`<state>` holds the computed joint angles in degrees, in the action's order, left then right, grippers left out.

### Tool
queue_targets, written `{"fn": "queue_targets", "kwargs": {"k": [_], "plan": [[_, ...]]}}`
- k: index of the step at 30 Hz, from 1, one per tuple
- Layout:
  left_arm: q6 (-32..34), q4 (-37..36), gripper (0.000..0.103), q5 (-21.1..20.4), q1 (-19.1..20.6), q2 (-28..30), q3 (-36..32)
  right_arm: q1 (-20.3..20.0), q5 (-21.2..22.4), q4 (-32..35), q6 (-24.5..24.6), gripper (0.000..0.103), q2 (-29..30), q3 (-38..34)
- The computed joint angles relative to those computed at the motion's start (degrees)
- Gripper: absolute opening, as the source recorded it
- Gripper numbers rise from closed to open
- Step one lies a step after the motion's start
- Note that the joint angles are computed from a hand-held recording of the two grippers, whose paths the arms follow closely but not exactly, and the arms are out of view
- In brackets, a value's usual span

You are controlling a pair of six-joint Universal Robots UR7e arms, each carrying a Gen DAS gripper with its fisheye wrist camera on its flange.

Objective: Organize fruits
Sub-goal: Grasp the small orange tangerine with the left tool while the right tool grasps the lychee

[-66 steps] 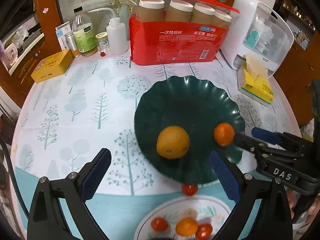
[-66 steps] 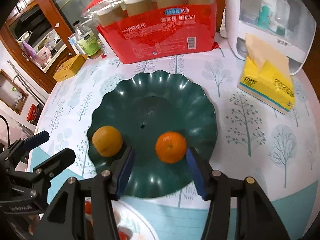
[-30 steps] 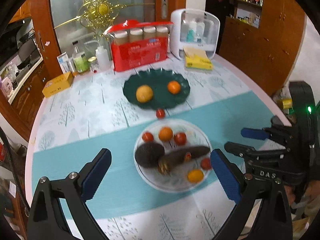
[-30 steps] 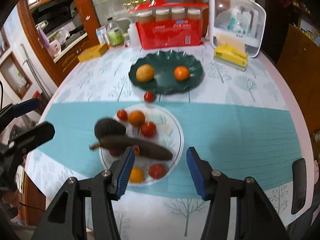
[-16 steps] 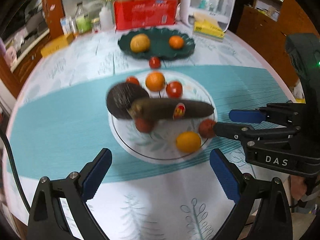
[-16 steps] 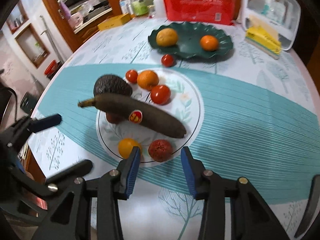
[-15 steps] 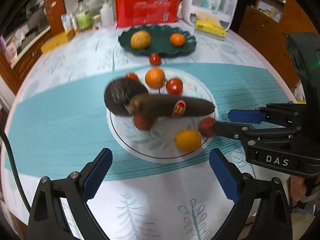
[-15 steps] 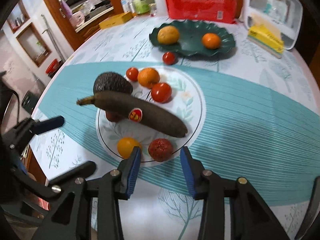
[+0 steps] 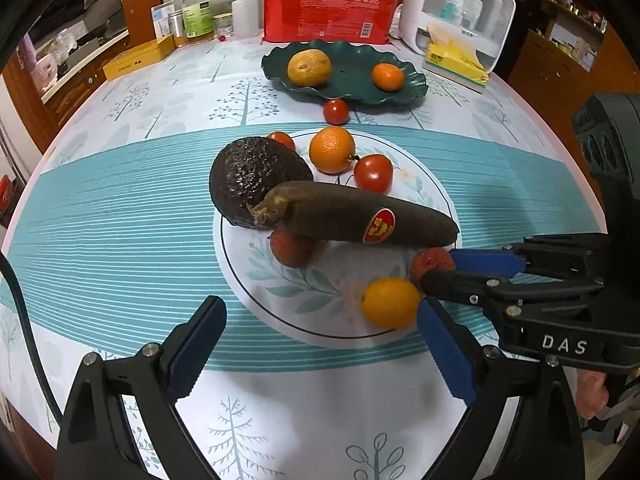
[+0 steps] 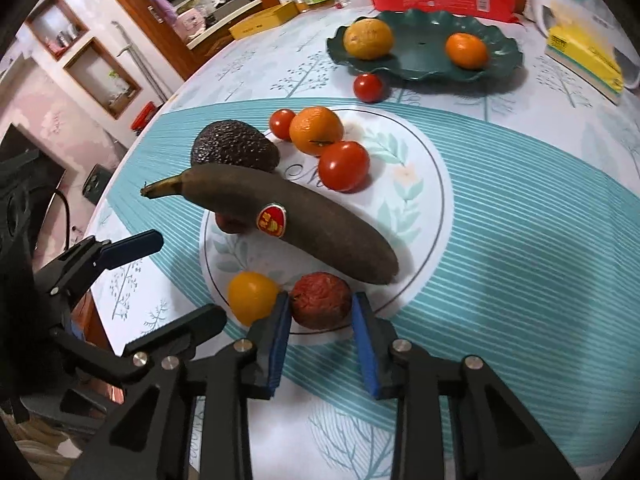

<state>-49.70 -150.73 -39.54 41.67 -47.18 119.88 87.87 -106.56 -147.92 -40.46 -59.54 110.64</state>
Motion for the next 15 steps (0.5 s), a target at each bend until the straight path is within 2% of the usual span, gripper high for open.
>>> {"fn": "queue_targets", "kwargs": {"k": [3,7,13,15], "plan": [[-0.2,-0.3,0.095,-0.3,0.4,0.2,-0.3,-0.2,0.8,1.9,-1.6,0.029,-0.2,-0.3],[0.0,-0.3,0.095,-0.6,0.9,1.0,-1.1,-0.2,0.6,1.0,-3.6,0.029,-1.3,0.5],[2.5,-1.3,0.083,-2.1,1.5,3.5,-3.3,-1.6,1.0,1.9,-2.8,0.029,-3.5,0.4],[3.5,-1.3,0.076,-2.9,1.6,4.4,-4.1,-1.9,1.1,2.0,-2.4,0.029,-4.0,0.3]]}}
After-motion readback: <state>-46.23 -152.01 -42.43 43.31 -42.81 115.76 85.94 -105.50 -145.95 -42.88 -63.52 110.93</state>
